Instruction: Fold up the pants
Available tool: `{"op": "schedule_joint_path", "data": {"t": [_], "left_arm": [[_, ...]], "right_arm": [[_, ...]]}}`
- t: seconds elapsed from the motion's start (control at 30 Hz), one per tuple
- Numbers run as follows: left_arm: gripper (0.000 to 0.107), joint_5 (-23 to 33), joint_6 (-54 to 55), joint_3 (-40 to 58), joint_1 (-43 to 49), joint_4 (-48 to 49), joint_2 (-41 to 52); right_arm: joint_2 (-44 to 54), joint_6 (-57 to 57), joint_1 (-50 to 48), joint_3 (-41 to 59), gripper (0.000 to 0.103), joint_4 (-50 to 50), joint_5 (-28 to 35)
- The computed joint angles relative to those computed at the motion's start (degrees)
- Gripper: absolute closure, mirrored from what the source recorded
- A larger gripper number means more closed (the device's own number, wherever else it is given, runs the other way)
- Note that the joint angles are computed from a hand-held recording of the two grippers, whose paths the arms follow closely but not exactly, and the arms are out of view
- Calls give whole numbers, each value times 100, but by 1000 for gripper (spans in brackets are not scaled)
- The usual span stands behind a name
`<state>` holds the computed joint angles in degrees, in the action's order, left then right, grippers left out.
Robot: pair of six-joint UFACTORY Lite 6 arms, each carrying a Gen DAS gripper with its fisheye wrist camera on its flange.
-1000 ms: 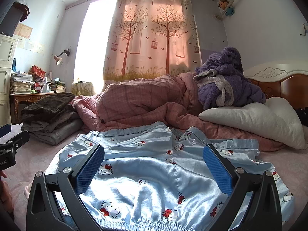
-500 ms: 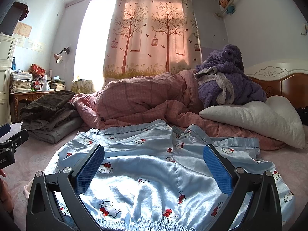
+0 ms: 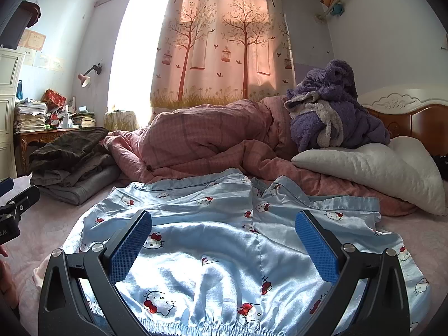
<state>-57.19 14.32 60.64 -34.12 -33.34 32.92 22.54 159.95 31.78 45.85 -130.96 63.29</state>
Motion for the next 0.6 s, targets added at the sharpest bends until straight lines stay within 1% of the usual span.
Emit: {"op": "schedule_joint_path", "data": {"t": [0.2,0.23,0.33,0.37,0.4,0.5,0.53,0.6], "left_arm": [[4,139,98,95,26,-54,34],[4,93,94,63,16,-54,15],[4,-279,-8,-187,-64,-206,-142],[4,-304,-77,-259,-38,-144,-213],[4,-226,-122,-276,-1,-84,-257],[4,535,42,-59,134,72,-392],[4,692,129,-15,148,-5,-449],[4,763,154,-110,165,2,-664]], "right_arm": [[33,-18,1,41,0,6,-40],[56,-31,-3,78,0,0,-87],[89,-81,-29,164,0,-7,-279],[84,-59,-31,157,0,-18,-310],[50,-1,-58,129,0,-109,-378],[-174,180,-294,47,0,-631,-888],[-245,164,-308,25,0,-675,-1019],[-392,-53,-209,-41,0,-446,-1109]]}}
